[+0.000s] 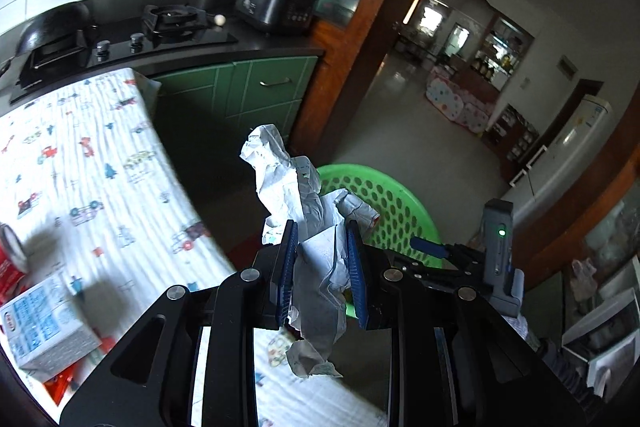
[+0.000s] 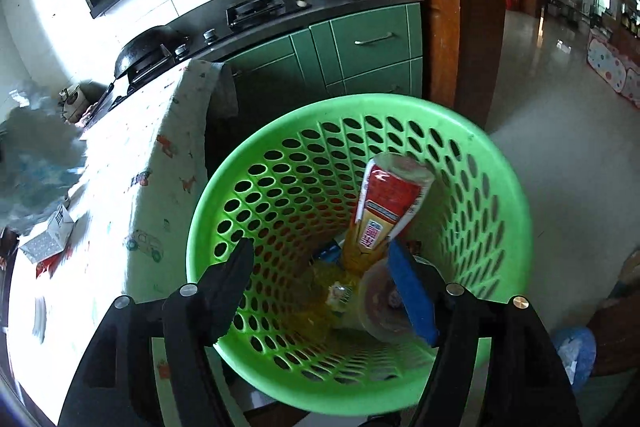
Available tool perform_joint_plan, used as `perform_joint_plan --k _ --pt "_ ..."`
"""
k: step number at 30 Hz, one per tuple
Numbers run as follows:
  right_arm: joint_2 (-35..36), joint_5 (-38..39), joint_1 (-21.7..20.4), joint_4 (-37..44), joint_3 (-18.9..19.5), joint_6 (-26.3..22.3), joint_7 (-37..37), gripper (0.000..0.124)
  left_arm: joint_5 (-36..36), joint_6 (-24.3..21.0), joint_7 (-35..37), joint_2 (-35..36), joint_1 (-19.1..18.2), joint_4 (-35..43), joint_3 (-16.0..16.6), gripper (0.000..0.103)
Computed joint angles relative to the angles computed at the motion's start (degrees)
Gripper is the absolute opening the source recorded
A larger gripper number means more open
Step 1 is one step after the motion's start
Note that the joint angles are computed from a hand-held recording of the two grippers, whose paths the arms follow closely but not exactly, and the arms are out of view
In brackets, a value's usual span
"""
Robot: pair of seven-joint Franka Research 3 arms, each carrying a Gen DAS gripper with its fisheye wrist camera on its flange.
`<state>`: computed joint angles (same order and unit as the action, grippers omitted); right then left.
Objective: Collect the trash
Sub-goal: 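Carry the foil and yellow bag to the green basket and open both tools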
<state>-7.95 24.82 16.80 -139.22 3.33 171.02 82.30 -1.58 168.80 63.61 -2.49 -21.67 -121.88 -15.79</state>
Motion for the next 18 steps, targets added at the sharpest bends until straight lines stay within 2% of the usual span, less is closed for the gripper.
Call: perform_joint_plan --k 2,9,14,18 --pt "-1.55 2.9 1.06 -1.31 -1.02 0.49 -2.22 0.072 -0.41 -1.1 1.08 3.14 -0.19 3.22 -0.31 0.024" --pt "-6.23 5.37 1.88 -5.78 -1.83 1.58 -4.24 0.074 -0.84 -4.36 3.65 10.73 0.79 11.05 -2.83 0.024" --pt "-8.53 8.98 4.46 -8.0 -3.99 2.21 -7.08 0.074 3.3 -7.23 1.54 16.25 -0.12 17.12 -2.85 0.024" --pt "-9.55 9.88 4.71 -9.32 -4.22 2.22 -7.75 0.075 4.88 -8.74 0.84 19.97 -0.35 21.29 -2.96 0.026"
